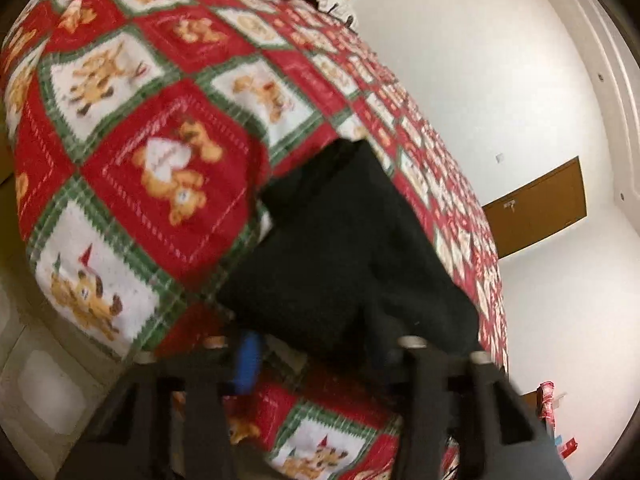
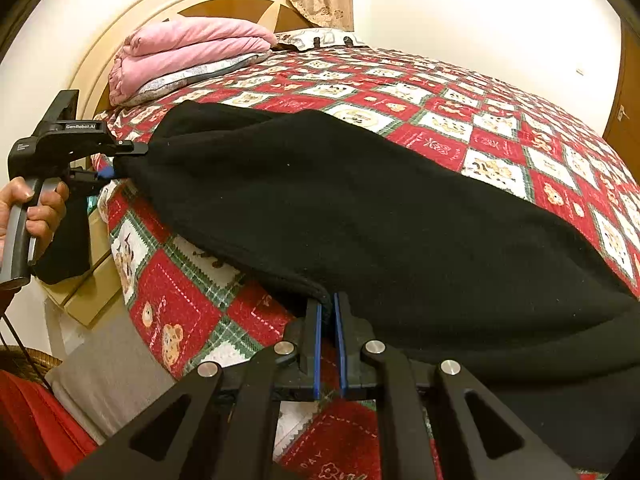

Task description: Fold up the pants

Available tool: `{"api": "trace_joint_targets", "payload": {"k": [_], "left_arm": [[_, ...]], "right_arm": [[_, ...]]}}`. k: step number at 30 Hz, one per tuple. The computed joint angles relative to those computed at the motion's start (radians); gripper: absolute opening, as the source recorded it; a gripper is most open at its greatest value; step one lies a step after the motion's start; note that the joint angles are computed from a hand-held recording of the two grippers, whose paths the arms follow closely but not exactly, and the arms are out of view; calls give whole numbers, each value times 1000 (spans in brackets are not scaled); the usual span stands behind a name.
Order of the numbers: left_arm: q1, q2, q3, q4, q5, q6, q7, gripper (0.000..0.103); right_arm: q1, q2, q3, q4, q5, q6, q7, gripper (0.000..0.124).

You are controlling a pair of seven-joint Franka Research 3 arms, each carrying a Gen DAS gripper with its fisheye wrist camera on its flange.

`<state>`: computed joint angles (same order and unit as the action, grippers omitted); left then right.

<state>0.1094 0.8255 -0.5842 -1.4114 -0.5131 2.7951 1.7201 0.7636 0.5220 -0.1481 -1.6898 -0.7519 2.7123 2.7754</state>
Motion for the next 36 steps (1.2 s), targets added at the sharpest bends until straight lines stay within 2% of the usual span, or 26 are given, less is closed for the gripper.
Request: {"api": "trace_joint_targets", "payload": {"k": [2,4,6,9,11,12,15,17,19,21,22,23,24,25,26,31,32,34,36], "left_arm": [[-19,-19,14,-7,26,35,10,30],[-50,-32,42,4,72,52,0,28],[-55,-37,37,17,99,65,4,27],[-63,-52,55,40,150,26,9,26],[-112,-96,130,31,237,1,-19,26],[-116,-106,140,23,241,-3,-15,26],[-62,-105,73,-11,210,44,68,26],[-88,-91,94,8,238,70,66,26],[-102,-57,92,60,254,69,60,25],[-95,-1,50,146,256,60,80,21],[-64,10,-5,148,226,89,135,16],[-19,29,-85,148,202,136,212,15],[13,34,-131,129,215,166,231,15],[20,39,-143,128,185,195,276,15],[10,42,-120,132,200,196,251,15],[-133,52,162,171,279,54,-28,15],[-140,66,185,177,321,24,-84,17],[-107,66,144,137,278,83,-60,22],[-116,53,166,131,309,101,-95,23]], "right_arm": [[3,0,-3,3,0,-3,9,7],[0,4,-1,12,6,-13,5,6],[-1,2,-1,15,8,-17,6,6],[-7,0,6,20,18,-24,-5,6],[-7,-3,6,14,17,-23,-5,6],[-8,1,7,16,18,-23,-4,6],[-2,6,-4,13,8,-7,19,6],[-3,5,-5,13,8,-5,19,6],[-4,5,-4,13,10,-7,15,6],[-2,4,-4,14,9,-14,14,6],[0,4,-7,15,7,-16,21,6],[2,4,-9,14,3,-14,31,6],[3,4,-11,14,1,-11,42,6],[3,7,-11,16,0,-10,47,6],[4,10,-12,18,-3,-8,53,6],[-7,13,-3,23,8,-8,30,6],[-10,14,2,27,15,-13,14,7],[-9,15,5,33,21,-26,-7,7],[-4,15,2,35,21,-33,-6,7]]}}
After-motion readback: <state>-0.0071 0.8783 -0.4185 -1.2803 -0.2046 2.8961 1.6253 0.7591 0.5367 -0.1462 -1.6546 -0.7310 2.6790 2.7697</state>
